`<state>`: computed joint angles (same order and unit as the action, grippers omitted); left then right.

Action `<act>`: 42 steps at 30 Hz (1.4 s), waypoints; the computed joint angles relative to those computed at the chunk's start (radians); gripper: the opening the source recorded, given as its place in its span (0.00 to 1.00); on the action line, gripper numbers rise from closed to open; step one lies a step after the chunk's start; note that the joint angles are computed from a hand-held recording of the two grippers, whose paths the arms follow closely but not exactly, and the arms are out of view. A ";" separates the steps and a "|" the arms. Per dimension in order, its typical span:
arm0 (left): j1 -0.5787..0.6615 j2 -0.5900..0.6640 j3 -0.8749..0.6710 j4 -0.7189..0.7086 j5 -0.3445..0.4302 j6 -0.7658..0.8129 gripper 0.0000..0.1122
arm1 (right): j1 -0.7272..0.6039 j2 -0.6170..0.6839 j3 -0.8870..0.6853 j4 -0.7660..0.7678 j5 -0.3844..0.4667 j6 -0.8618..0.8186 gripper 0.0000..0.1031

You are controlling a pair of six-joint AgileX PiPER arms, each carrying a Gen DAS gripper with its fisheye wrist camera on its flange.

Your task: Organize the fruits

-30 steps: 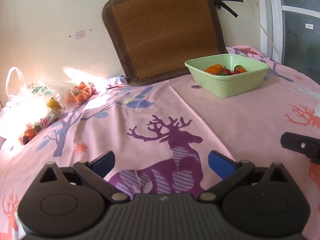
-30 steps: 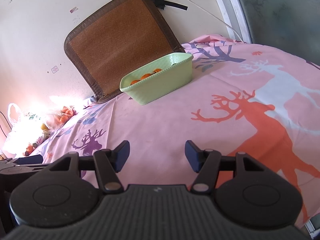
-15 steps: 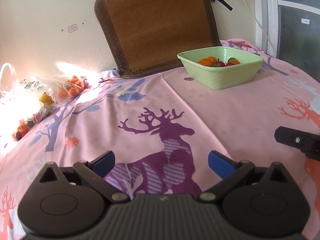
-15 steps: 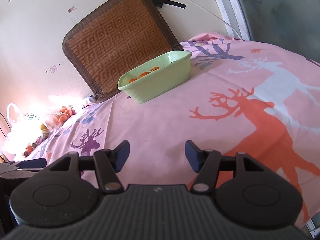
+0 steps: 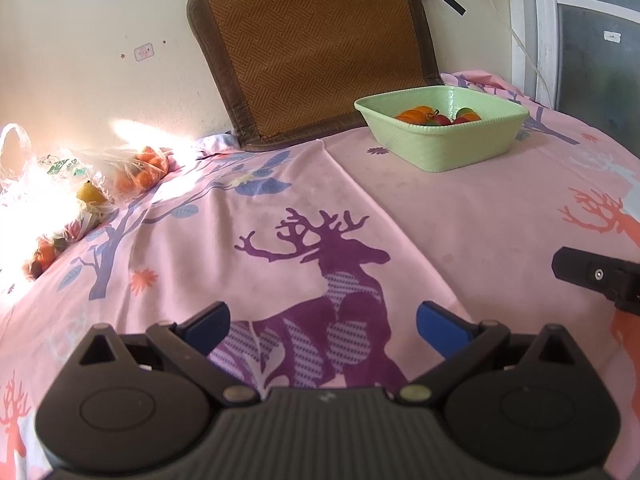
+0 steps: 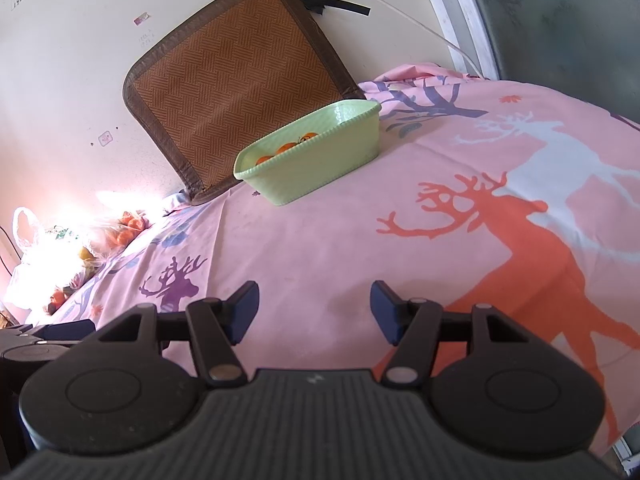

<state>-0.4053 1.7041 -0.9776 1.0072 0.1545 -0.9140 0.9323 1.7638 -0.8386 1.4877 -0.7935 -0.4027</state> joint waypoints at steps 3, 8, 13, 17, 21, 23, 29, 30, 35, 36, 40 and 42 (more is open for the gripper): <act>0.000 0.000 0.000 -0.010 -0.001 0.011 0.92 | 0.000 0.000 0.000 0.001 0.000 -0.001 0.62; 0.002 0.002 -0.005 -0.110 -0.001 0.112 0.92 | -0.001 0.000 -0.001 0.000 0.001 -0.001 0.62; 0.005 0.007 -0.018 -0.282 0.006 0.285 0.92 | -0.001 0.000 -0.001 0.001 0.001 -0.002 0.62; 0.006 0.010 -0.027 -0.363 0.016 0.365 0.92 | 0.000 0.002 -0.005 0.006 -0.001 -0.005 0.62; 0.009 0.011 -0.030 -0.398 0.019 0.399 0.92 | 0.002 0.008 0.001 -0.002 -0.006 0.013 0.62; 0.010 0.012 -0.032 -0.416 0.021 0.417 0.92 | 0.002 0.007 0.002 -0.002 -0.006 0.013 0.62; 0.011 0.014 -0.036 -0.438 0.023 0.439 0.92 | 0.001 0.006 0.001 -0.002 -0.005 0.011 0.62; 0.012 0.014 -0.036 -0.447 0.023 0.448 0.92 | 0.001 0.006 0.001 -0.002 -0.004 0.011 0.62; 0.021 0.022 -0.051 -0.603 0.031 0.600 0.92 | 0.000 0.005 0.001 -0.001 -0.004 0.010 0.62; 0.025 0.024 -0.055 -0.667 0.031 0.664 0.92 | 0.000 0.005 0.001 -0.001 -0.004 0.010 0.62; 0.041 0.028 -0.069 -0.911 0.037 0.904 0.92 | 0.000 0.005 0.002 -0.001 -0.007 0.009 0.62; 0.048 0.028 -0.071 -1.001 0.025 0.996 0.92 | 0.006 0.007 -0.001 0.007 -0.023 -0.006 0.62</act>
